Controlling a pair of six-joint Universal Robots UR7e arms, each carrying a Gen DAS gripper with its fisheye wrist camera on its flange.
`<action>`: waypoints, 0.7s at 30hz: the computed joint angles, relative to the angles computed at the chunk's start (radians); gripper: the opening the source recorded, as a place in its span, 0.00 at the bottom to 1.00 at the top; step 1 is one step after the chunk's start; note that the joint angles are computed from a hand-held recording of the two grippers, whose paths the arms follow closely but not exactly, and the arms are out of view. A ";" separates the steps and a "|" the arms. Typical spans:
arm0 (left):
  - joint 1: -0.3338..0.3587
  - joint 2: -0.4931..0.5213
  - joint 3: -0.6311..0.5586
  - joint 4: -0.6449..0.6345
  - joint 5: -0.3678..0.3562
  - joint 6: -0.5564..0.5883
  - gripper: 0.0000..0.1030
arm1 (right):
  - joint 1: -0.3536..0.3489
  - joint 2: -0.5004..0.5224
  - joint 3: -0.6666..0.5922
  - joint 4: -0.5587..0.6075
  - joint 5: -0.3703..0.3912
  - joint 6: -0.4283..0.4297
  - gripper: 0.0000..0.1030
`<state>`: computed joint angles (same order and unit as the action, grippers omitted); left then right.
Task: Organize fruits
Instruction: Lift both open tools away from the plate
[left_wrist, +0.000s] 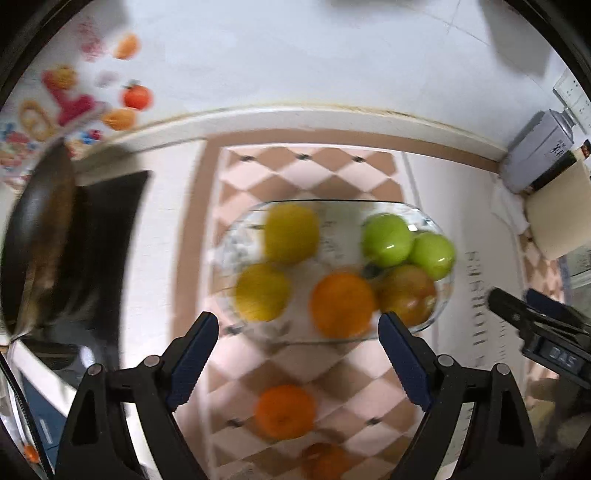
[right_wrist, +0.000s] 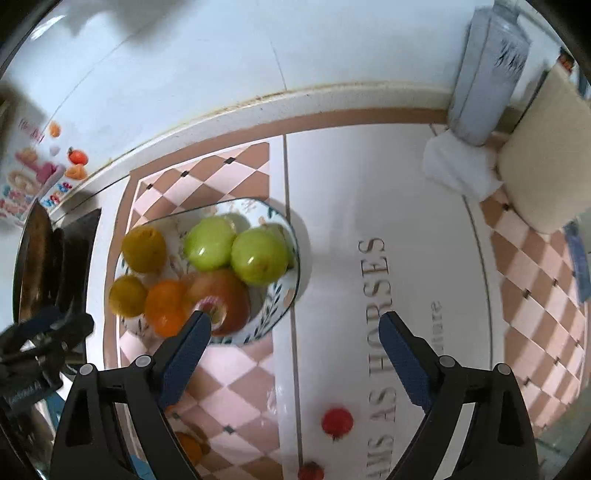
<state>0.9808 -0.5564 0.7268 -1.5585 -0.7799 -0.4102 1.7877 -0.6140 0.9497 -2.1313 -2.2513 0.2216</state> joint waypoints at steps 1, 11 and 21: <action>-0.006 -0.027 0.046 -0.023 0.022 0.000 0.86 | 0.011 -0.015 0.029 -0.020 -0.010 0.001 0.92; -0.079 -0.239 0.346 -0.233 0.076 0.035 0.86 | 0.142 -0.098 0.176 -0.182 -0.152 -0.046 0.92; -0.135 -0.347 0.481 -0.354 0.088 0.052 0.86 | 0.224 -0.164 0.272 -0.261 -0.181 -0.033 0.92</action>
<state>0.8460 -0.9039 1.2078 -1.9129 -0.6921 -0.3587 2.0116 -0.7780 1.2219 -2.3924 -2.4327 0.1881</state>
